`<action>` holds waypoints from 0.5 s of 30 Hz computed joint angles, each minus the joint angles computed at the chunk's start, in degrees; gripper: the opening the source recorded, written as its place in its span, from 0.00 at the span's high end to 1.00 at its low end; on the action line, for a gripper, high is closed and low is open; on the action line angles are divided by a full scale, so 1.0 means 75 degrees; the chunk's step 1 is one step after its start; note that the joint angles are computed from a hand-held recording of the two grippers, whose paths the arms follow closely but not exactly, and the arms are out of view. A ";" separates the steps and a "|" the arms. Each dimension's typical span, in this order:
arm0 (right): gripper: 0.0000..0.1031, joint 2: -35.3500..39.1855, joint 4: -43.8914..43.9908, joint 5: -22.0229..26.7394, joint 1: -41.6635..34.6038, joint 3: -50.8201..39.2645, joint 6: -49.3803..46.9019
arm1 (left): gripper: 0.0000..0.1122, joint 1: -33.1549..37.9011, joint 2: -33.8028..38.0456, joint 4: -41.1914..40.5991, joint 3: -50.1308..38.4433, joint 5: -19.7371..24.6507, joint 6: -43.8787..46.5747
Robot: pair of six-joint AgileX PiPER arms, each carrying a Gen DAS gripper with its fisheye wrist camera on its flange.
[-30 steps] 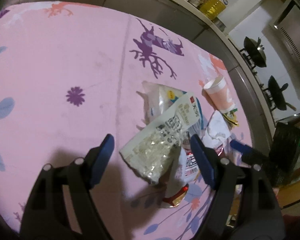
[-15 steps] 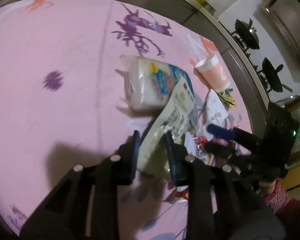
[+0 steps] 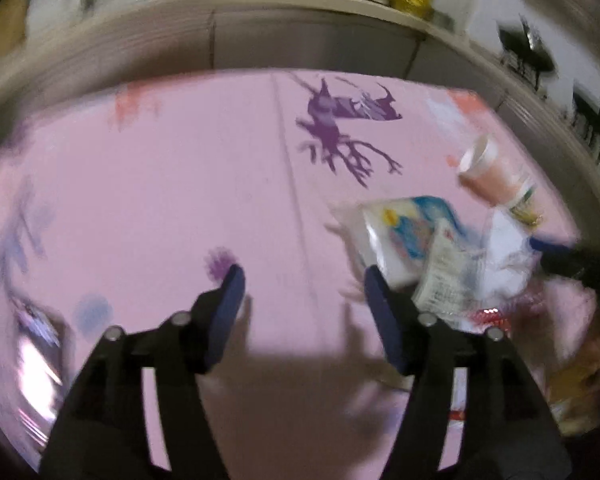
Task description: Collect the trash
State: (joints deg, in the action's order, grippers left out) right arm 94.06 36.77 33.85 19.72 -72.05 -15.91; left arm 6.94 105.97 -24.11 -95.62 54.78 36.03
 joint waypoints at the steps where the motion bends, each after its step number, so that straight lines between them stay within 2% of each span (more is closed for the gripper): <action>1: 0.50 -0.0065 -0.0019 0.0019 -0.0049 0.0026 0.0032 | 0.40 -0.0155 0.0054 0.0282 -0.0119 -0.0104 0.0367; 4: 0.50 -0.0255 -0.0067 -0.0024 -0.0182 0.0189 0.0117 | 0.27 -0.0541 0.0042 0.1070 -0.0039 -0.0794 0.1378; 6: 0.50 -0.0320 0.0058 -0.0044 -0.0284 0.0308 0.0113 | 0.27 -0.0667 0.0196 0.1361 -0.0205 -0.0864 0.2174; 8: 0.50 -0.0322 0.0321 -0.0079 -0.0373 0.0432 0.0040 | 0.27 -0.0694 0.0437 0.1309 -0.0630 -0.0483 0.2856; 11: 0.50 -0.0243 0.0663 -0.0134 -0.0436 0.0561 -0.0019 | 0.27 -0.0836 0.0603 0.1197 -0.0922 -0.0272 0.3575; 15: 0.50 -0.0158 0.0669 -0.0187 -0.0354 0.0604 0.0174 | 0.26 -0.1007 0.1246 0.1029 -0.2069 0.0769 0.4181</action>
